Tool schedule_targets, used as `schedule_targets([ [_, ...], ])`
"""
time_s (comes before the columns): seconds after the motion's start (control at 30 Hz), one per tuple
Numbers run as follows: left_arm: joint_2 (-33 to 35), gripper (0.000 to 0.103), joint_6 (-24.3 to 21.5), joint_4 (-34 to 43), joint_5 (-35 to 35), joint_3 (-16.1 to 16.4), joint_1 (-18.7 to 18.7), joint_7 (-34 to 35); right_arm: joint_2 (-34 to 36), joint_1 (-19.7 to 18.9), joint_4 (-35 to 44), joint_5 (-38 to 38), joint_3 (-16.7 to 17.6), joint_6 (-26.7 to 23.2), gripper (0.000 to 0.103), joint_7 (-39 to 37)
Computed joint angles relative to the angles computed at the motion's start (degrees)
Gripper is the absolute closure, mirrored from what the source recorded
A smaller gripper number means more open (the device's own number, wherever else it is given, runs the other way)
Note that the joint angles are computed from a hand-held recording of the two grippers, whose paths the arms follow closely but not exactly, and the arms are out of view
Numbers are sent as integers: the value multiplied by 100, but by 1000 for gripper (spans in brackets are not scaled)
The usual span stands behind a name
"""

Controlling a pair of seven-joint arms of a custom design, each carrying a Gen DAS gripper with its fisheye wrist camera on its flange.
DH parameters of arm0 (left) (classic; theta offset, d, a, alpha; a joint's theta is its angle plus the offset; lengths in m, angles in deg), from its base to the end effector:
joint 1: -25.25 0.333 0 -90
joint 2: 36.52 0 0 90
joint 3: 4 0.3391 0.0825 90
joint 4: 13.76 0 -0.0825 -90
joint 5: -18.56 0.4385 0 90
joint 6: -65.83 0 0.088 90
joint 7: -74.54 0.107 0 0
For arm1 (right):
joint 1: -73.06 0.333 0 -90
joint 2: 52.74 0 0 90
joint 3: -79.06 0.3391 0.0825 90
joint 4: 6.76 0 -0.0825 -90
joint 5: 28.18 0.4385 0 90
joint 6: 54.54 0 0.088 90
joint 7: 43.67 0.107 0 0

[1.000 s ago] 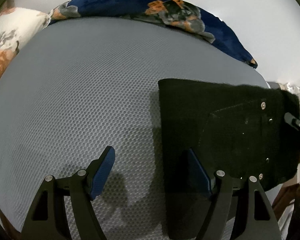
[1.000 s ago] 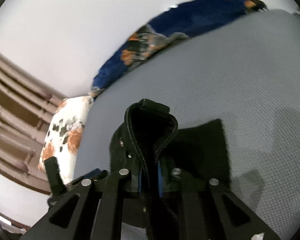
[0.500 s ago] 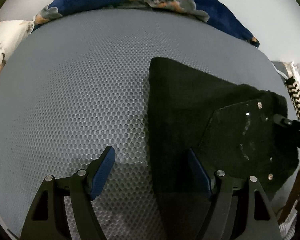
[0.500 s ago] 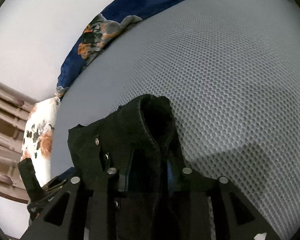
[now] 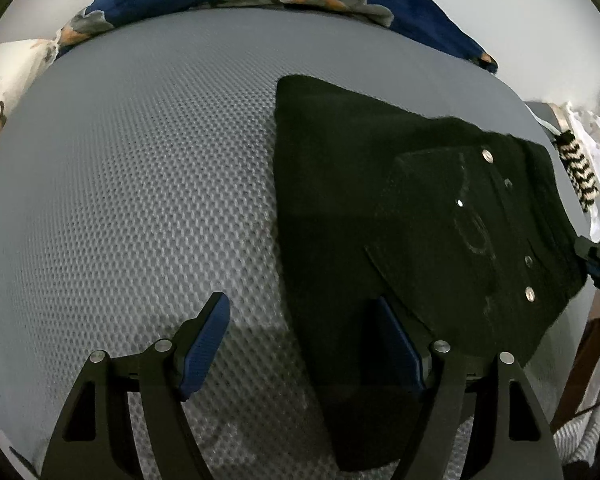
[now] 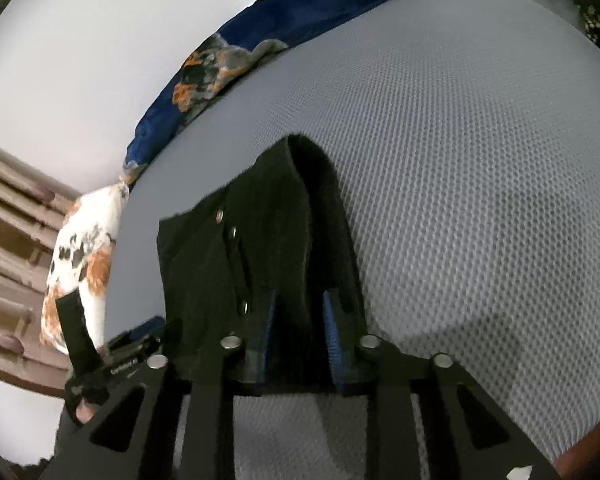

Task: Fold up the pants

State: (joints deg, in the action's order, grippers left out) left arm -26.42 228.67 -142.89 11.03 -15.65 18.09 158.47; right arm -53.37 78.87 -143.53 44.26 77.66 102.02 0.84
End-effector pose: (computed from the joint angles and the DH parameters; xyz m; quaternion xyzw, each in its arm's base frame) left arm 0.5826 -0.1899 0.3130 -0.6579 0.7231 -0.1990 0.0691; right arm 0.5439 0.0054 0.3259 -0.5772 0.7343 0.0055 0.3573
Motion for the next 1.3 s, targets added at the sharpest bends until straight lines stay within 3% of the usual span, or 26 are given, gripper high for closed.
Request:
schedule_targets([
  [0.1,-91,28,10,-110,-70,-43,-3,68,-90,76,-143,-185,53,277,92,161],
  [0.3,-297,28,11,-331,81,10,-95,-31,-316,291,-435,-503,119,848,94,703],
  [0.77,-296,24,112,-419,414,61,-203,-296,-29,307,-380,-746,57,931,93,1089],
  [0.93,-187,23,99,-294,527,44,-217,-420,-9,281,-357,-1011,103,1016,89,1163],
  [1.07,-184,23,68,-268,472,13,-195,-355,8,271,-412,-1946,130,1260,72,1911],
  [1.13,-231,23,60,-301,351,-5,-138,-217,3,264,-393,-1898,114,1221,72,1773],
  [1.23,-257,23,57,-268,-99,-100,-7,183,56,200,-285,-1992,68,985,69,1704],
  [1.3,-238,23,10,-212,-755,-234,143,676,112,134,-165,-1814,44,772,64,1452],
])
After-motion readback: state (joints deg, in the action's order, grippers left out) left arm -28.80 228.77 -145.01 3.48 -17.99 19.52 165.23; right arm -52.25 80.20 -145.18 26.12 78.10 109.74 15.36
